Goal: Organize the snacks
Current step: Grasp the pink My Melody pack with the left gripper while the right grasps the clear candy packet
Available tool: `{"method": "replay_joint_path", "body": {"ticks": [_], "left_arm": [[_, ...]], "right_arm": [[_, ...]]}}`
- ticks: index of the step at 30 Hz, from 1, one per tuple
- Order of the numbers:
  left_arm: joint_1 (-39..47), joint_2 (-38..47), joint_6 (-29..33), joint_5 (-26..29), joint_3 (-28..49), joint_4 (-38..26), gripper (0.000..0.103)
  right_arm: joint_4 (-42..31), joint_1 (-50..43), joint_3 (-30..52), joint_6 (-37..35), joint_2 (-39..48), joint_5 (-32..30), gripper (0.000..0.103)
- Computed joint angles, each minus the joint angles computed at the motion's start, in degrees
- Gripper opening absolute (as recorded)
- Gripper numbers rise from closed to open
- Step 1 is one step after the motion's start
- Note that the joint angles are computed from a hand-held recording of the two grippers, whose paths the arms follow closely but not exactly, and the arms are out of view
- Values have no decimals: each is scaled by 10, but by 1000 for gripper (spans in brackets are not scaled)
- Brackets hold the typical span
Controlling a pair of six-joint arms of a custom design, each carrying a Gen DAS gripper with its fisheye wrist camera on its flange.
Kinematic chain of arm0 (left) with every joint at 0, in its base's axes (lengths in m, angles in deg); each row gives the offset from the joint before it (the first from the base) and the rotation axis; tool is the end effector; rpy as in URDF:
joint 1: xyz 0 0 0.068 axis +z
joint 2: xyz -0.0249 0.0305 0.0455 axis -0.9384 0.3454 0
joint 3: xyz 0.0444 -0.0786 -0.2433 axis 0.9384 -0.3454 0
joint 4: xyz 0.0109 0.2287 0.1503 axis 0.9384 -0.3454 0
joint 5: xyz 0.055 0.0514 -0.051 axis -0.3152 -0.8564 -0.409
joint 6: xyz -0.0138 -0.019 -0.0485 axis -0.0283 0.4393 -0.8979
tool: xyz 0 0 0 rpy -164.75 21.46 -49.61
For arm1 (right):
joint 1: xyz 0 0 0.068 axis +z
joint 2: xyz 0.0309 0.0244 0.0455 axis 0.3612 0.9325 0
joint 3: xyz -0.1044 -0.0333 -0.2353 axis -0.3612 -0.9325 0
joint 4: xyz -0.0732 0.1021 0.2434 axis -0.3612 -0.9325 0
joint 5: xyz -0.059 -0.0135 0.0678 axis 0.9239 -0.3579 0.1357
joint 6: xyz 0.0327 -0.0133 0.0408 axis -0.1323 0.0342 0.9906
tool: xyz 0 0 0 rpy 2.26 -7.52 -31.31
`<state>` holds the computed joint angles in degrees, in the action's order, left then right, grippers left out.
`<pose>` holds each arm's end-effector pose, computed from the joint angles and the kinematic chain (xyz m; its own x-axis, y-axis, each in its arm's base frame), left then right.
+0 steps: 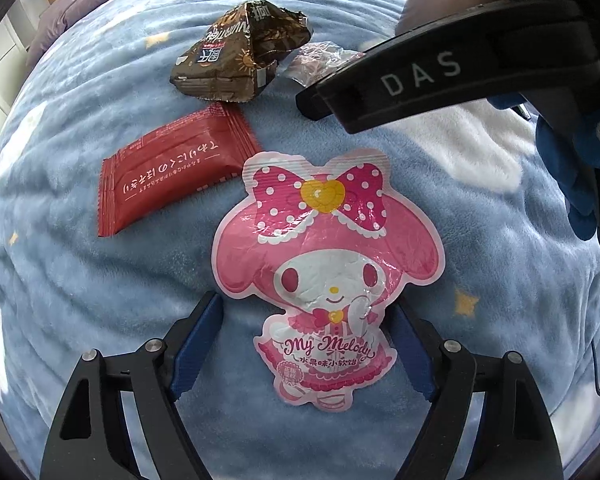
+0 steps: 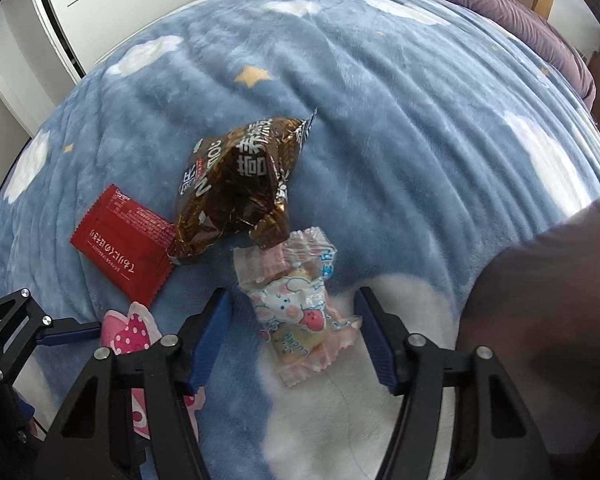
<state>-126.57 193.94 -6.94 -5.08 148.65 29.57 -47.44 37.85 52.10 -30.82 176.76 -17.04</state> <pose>0.2335 -0.3392 0.1789 -0.9471 -0.1141 -0.3000 -0.1169 0.9931 -0.0086 0.3623 0.1189 0.1971 -0.4699 -0.7969 -0.3796 -0.8664 0.4988 0.0253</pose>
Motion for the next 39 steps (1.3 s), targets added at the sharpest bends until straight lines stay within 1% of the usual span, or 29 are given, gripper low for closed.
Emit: {"method": "replay_joint_path", "body": {"ticks": [6,17,22,27,30,32,36,38,39], "left_arm": [[-1,5,-2,-2,7,-5,78],[-2,8,-4,-3,10,-9,78],[-2,11,-5,-3,16,-15,77],[-3,17,-8,-4,26,-23,76],[-6,23,-12,-4,39,-33,73],[-8,26,-13,-4,48,-41,70],[-11,37,-14,-4,70,-57,63],[-13,41,-14,-4,79,-64,59],[-14,44,-14,-4,85,-69,57]], "right_arm": [[4,3,0,1,4,7,69],[9,-4,0,5,8,1,44],[9,-5,-2,5,5,1,37],[11,-8,-9,0,-1,2,36],[13,-12,-14,-2,-7,0,30],[16,-15,-21,-3,-15,-3,20],[14,-23,-26,-8,-22,-6,12],[17,-28,-32,-8,-29,-8,5],[18,-30,-33,-8,-31,-8,3]]}}
